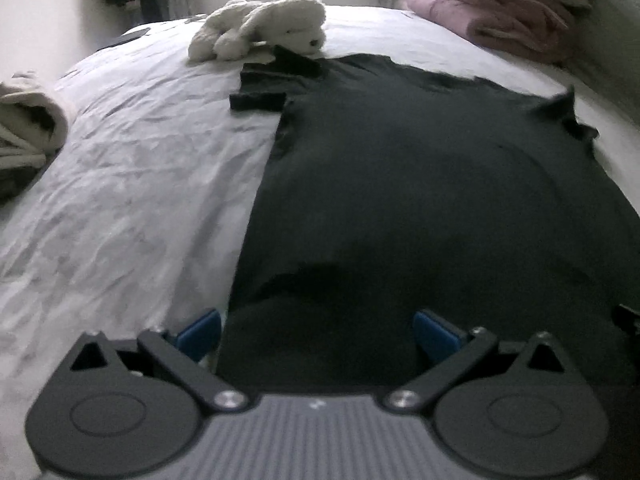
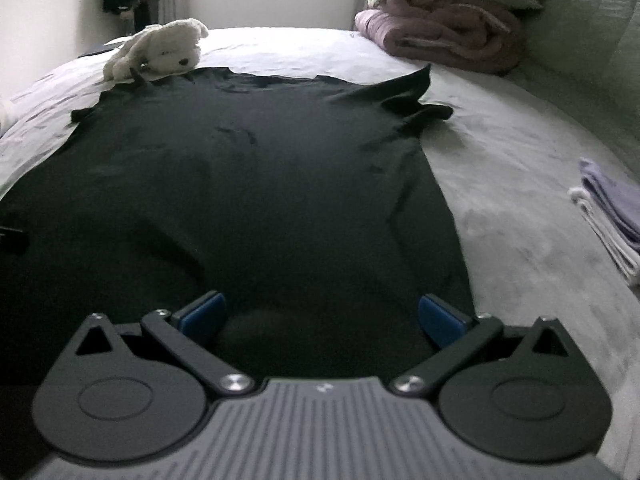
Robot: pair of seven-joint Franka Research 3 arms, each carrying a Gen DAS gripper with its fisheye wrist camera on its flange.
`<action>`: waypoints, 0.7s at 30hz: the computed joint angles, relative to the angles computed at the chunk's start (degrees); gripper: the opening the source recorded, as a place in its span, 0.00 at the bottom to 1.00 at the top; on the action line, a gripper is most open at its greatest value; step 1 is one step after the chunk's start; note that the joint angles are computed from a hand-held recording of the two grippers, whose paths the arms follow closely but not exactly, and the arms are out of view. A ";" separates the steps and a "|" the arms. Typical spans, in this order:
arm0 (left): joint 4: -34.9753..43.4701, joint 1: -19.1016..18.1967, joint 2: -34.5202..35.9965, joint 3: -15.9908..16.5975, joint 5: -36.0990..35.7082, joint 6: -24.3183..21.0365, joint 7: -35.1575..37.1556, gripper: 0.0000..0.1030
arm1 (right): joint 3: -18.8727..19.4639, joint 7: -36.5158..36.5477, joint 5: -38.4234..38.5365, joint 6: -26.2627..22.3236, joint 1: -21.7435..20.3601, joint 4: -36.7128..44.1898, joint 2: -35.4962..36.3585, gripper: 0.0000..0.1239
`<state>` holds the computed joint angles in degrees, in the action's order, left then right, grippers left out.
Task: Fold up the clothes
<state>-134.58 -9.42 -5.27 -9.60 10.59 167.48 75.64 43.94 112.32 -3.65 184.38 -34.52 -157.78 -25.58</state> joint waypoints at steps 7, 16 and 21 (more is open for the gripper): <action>-3.57 -1.57 -6.69 2.70 -6.74 -7.91 7.35 1.00 | -11.71 -1.84 1.43 -5.14 13.30 -5.07 -5.47 0.83; -0.42 -3.78 -5.54 7.08 -20.65 -8.37 18.65 1.00 | -11.58 3.39 -2.91 -6.14 19.96 -1.26 -6.90 0.81; -3.85 -1.06 -5.84 3.10 -14.60 -6.87 18.71 1.00 | -12.98 1.20 -4.65 -8.89 23.44 2.47 0.20 0.78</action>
